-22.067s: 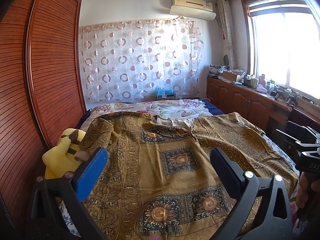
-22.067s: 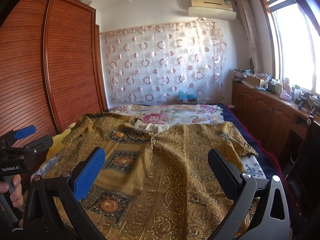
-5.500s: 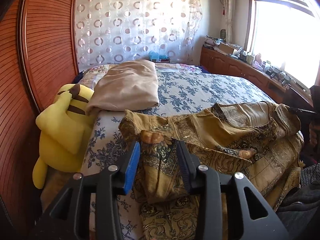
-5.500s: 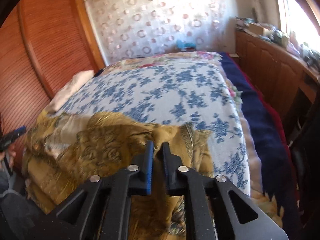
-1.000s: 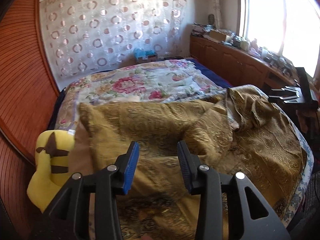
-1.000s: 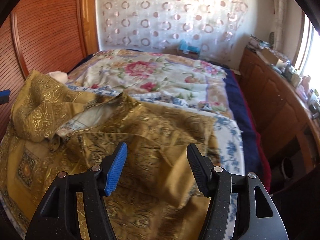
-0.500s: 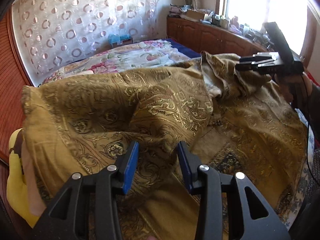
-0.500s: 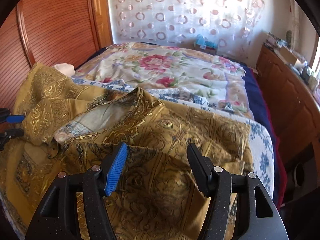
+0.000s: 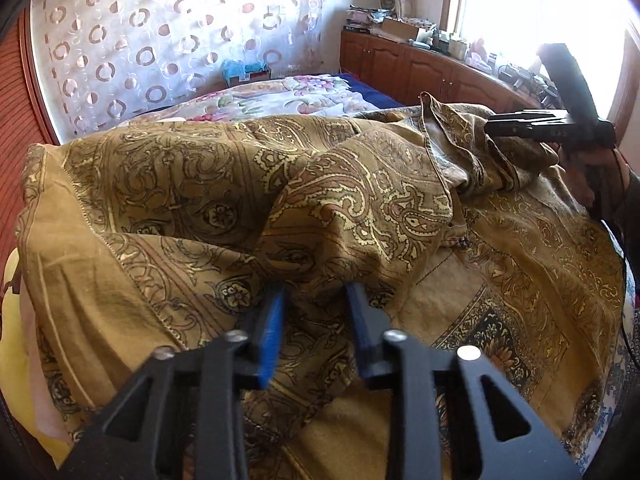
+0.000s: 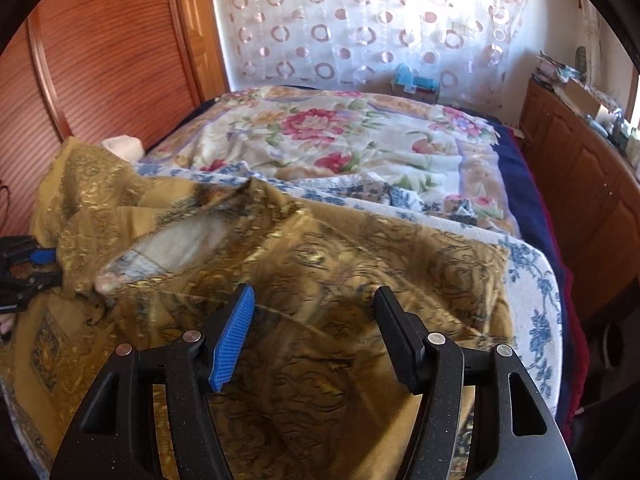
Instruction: Fold small clothes
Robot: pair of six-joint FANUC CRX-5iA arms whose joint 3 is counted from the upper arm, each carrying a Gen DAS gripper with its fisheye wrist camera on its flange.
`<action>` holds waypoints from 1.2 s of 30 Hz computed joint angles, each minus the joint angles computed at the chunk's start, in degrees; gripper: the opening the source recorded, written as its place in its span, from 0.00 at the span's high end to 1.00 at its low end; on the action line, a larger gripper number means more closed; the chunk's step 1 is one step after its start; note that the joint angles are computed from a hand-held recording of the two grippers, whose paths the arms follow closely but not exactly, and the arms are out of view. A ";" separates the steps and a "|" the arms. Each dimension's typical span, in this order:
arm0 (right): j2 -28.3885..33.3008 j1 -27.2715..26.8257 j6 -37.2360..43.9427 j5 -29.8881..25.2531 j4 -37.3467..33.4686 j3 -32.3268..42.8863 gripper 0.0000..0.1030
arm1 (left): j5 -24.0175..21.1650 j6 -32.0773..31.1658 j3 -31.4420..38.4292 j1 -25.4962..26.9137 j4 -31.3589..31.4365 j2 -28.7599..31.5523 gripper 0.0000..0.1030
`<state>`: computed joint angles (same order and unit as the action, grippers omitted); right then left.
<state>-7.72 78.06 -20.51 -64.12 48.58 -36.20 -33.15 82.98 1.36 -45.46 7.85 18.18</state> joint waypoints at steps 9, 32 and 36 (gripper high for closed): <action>2.52 -0.73 2.02 -3.91 -0.60 2.98 0.37 | 7.88 2.39 -6.94 -0.98 -1.77 -7.22 1.00; -3.31 10.75 -6.66 -10.44 4.39 -2.63 0.98 | 11.49 8.90 -13.82 -2.51 -7.09 -17.49 1.00; -2.15 18.37 -11.03 -18.26 4.53 -1.00 0.98 | 9.83 14.68 -14.30 -4.17 -13.35 -20.48 1.00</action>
